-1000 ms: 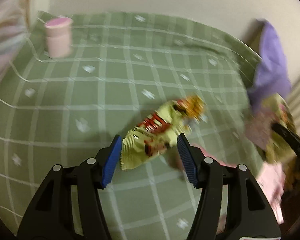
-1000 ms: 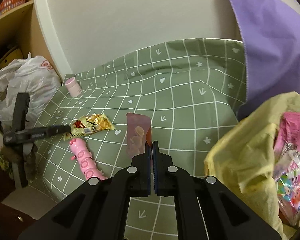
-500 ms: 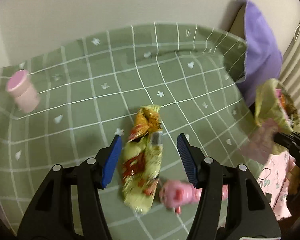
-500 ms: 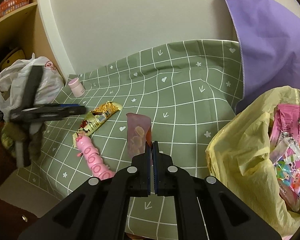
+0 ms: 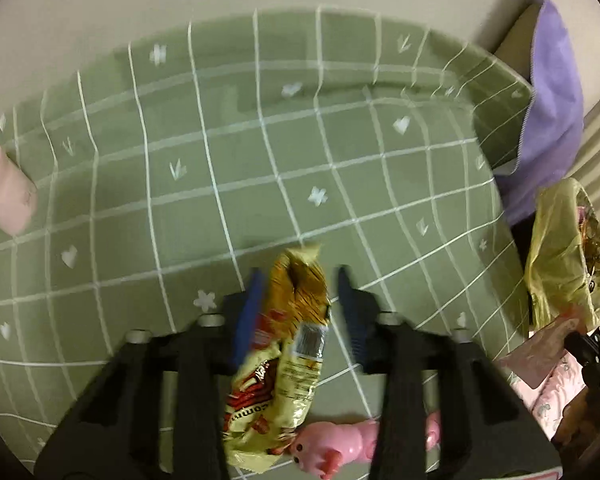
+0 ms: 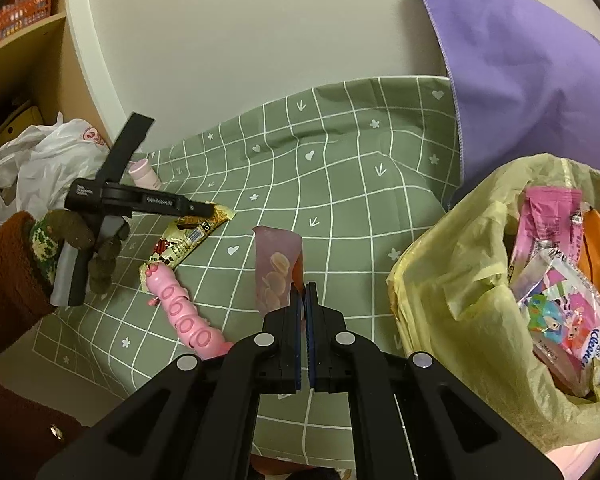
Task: Collect trash
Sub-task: 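Grasp the gold-wrapped snack with the left tool while the right tool holds the pink wrapper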
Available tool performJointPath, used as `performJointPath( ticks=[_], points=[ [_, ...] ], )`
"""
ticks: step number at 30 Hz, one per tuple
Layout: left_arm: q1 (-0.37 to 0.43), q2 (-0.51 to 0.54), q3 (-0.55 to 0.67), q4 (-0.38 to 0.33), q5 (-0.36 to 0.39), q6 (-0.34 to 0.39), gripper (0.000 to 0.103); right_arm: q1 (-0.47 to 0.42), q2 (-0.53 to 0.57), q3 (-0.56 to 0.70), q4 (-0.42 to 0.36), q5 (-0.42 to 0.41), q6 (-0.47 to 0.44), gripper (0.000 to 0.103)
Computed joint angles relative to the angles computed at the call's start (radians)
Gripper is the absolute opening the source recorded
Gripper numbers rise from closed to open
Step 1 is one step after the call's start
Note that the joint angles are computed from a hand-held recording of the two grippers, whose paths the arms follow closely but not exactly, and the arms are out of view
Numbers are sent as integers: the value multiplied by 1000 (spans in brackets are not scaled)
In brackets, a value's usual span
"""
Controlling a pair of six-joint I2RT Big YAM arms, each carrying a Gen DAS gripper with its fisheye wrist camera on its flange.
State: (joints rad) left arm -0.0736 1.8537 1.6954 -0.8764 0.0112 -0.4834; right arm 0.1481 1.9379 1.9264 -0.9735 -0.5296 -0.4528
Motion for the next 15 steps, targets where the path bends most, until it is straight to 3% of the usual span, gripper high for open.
performJointPath(
  ticks=[1, 2, 6, 7, 8, 9, 11, 15],
  points=[
    [-4, -11, -1, -4, -18, 10, 8, 0, -2, -1, 4, -2, -1, 4],
    [-10, -19, -1, 0, -33, 24, 6, 0, -4, -2, 9, -5, 0, 4],
    [-19, -36, -10, 27, -56, 49, 7, -2, -17, -12, 24, -23, -5, 4],
    [-21, -39, -21, 45, -70, 50, 17, -3, -20, -15, 24, -26, -10, 4],
    [-20, -42, -30, 59, -82, 51, 37, -3, -27, -23, 26, -28, -16, 4],
    [-20, -47, -48, 86, -88, 52, 45, -3, -32, -29, 27, -29, -22, 4],
    [-24, -46, -66, 124, -109, 58, 48, -7, -45, -46, 34, -29, -25, 4],
    [-28, -6, -49, 65, -100, 45, 48, -16, -54, -64, 37, -26, -7, 4]
  ],
)
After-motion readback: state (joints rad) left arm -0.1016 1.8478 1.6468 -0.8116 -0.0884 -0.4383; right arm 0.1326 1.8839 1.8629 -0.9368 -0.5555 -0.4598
